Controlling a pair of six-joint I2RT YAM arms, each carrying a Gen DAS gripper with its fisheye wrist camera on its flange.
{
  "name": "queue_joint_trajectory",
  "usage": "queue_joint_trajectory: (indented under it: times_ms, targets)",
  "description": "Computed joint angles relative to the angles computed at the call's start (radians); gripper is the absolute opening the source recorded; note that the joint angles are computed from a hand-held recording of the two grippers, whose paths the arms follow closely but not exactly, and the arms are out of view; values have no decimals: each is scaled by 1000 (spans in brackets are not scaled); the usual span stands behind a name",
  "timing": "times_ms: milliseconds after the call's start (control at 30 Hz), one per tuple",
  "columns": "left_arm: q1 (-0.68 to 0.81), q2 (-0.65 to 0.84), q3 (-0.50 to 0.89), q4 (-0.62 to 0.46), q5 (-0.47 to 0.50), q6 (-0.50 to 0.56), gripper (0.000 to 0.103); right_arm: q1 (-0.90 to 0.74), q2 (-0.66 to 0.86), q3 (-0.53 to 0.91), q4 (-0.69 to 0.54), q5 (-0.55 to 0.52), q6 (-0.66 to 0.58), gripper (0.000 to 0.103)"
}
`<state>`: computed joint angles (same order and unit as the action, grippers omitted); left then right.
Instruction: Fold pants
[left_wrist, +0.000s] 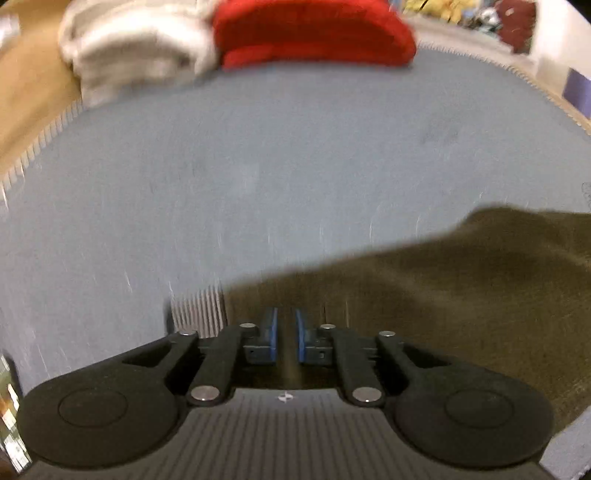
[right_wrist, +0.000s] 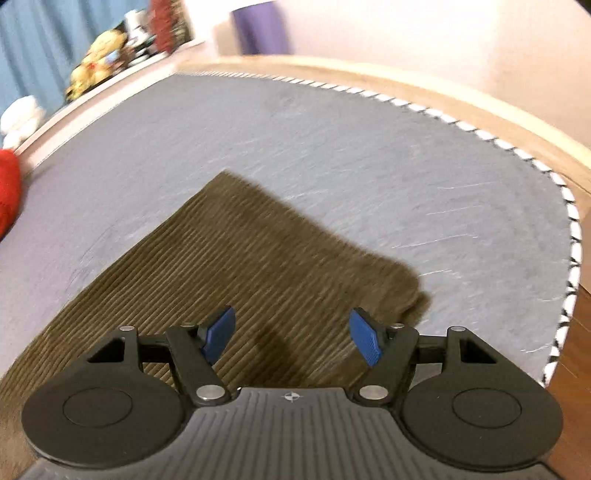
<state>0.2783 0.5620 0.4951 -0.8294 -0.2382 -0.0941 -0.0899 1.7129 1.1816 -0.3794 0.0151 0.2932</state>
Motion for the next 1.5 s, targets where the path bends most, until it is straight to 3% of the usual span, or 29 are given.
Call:
queue_joint_trajectory:
  times_ms: [67,167,200,300,367,433,533,733,833,900,1000,1067,1100,1333,1500]
  targets:
    - [14,24,-9,42,-43,2,20,-14,13,9,5,3,21,72]
    - [116,177,-49,108,2,54,20,-14,33,18,7,18,21,72]
    - [78,180,-57,122,-33,69,21,-10,36,18,12,29,19,72]
    - [-36,178,-3,63,-106,-63,26,1,24,7,38,61,23,72]
    - [-103,113,10,30,-102,-108,31,2,3,-7,62,81,31,81]
    - [-195,103,24,21,-159,-153,42,6,-3,-17,87,124,19,87]
    - [-310,131,42,1,-221,-224,43,-7,24,-4,80,135,-2,88]
    - [-351,192,53,53,-230,-260,45,-50,145,93,-57,71,4,90]
    - [-359,153,45,31,-230,-260,47,-57,148,80,-34,35,2,90]
    - [-369,147,45,28,-236,-260,48,-55,141,62,-10,14,0,85]
    - [-379,144,48,28,-242,-260,48,-43,128,45,3,29,-2,66]
    - [-381,139,51,24,-242,-260,49,-48,117,36,19,-12,-1,28]
    - [-385,137,52,22,-243,-263,49,-56,113,32,26,-65,1,20]
    - [-395,126,56,10,-246,-264,49,-70,73,6,37,-120,36,15]
    - [-402,137,57,16,-252,-268,50,-76,-1,-51,115,-179,85,14]
